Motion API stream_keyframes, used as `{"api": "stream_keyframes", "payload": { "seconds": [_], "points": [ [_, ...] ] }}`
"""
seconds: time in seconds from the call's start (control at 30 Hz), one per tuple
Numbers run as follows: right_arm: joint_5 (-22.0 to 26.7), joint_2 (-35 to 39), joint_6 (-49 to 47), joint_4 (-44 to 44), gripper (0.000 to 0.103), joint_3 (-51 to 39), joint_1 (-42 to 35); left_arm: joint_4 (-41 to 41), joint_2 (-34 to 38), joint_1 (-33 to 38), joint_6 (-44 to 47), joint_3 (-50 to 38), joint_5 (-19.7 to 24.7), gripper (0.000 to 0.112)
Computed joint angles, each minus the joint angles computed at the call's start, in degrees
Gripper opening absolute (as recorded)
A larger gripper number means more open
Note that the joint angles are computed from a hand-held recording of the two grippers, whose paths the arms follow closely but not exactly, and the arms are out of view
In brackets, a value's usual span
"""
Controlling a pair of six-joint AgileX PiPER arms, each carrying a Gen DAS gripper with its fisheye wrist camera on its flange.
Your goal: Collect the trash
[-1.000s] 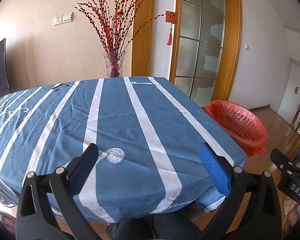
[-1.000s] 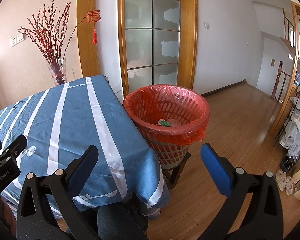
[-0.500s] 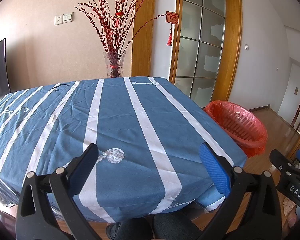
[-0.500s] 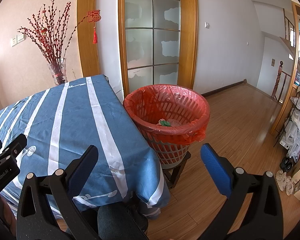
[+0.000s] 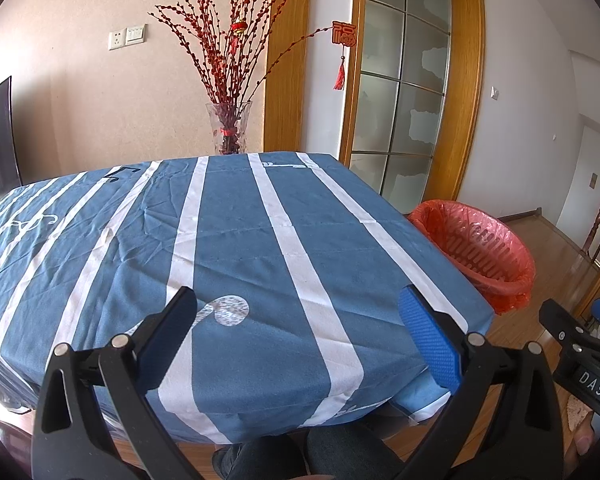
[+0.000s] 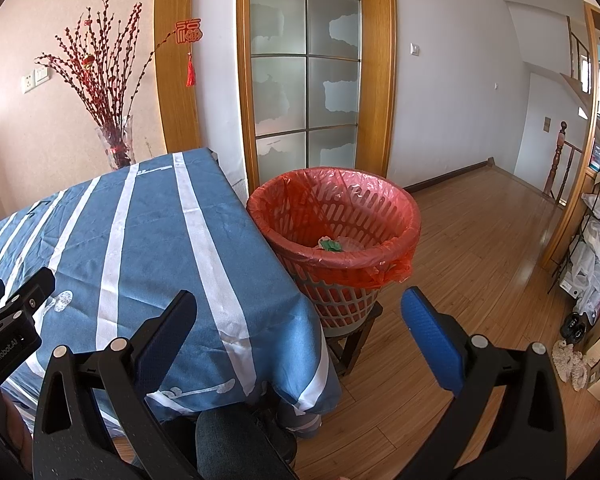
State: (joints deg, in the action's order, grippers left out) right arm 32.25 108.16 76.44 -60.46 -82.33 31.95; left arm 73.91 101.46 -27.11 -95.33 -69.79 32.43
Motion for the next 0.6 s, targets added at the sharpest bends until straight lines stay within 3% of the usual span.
{"api": "stream_keyframes", "payload": {
  "seconds": [0.6],
  "points": [
    [-0.1, -0.1, -0.2, 0.2, 0.101, 0.1, 0.0, -0.6, 0.2, -0.3, 0.3, -0.2, 0.8, 0.099]
  ]
}}
